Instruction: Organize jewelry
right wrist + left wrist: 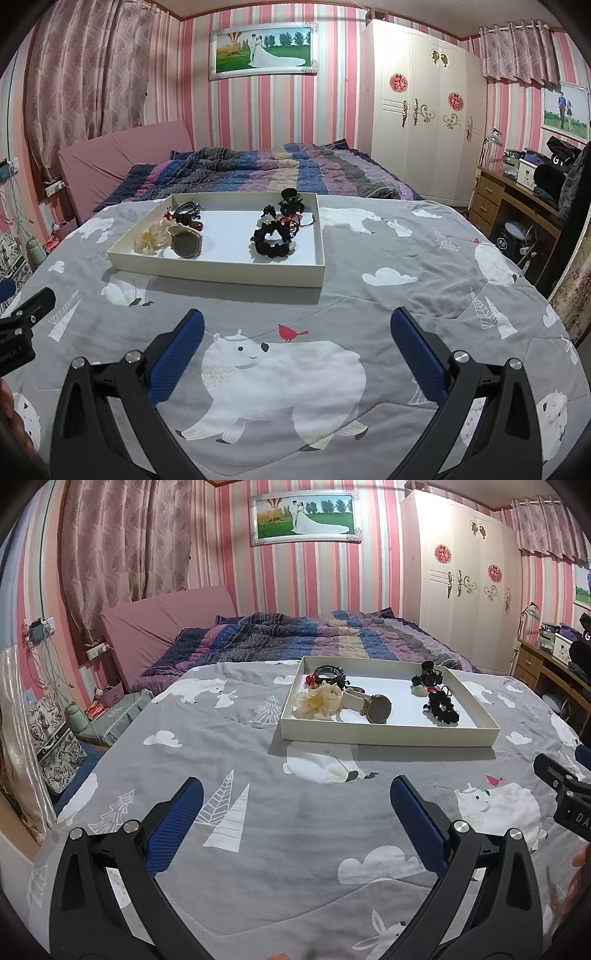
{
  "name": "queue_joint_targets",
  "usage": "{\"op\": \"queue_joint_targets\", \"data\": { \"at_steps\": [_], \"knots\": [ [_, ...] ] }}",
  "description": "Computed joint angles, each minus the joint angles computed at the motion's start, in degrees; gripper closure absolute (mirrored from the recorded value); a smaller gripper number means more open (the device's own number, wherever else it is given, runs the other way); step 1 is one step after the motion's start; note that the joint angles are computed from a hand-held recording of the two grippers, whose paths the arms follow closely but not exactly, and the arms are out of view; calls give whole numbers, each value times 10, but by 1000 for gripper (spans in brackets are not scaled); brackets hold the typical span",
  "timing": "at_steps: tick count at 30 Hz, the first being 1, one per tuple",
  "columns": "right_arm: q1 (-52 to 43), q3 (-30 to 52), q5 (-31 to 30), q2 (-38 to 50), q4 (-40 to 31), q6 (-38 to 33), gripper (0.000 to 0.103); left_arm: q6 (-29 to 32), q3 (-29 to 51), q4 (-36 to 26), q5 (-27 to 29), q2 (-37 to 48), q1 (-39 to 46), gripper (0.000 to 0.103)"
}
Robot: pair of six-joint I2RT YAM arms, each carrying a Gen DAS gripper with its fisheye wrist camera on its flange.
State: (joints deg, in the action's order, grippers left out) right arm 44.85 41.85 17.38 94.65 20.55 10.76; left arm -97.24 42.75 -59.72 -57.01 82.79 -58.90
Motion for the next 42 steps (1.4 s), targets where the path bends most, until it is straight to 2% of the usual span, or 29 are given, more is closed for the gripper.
{"op": "queue_joint_targets", "data": {
  "at_steps": [9, 19, 42],
  "knots": [
    [2, 0, 4, 3, 1, -2, 2, -12, 4, -12, -3, 7, -3, 3],
    [1, 5, 7, 9, -1, -1, 2, 13, -8, 12, 0, -13, 0, 3],
    [-2, 7, 15, 16, 2, -2, 2, -3, 9, -14, -2, 13, 0, 3]
  ]
}}
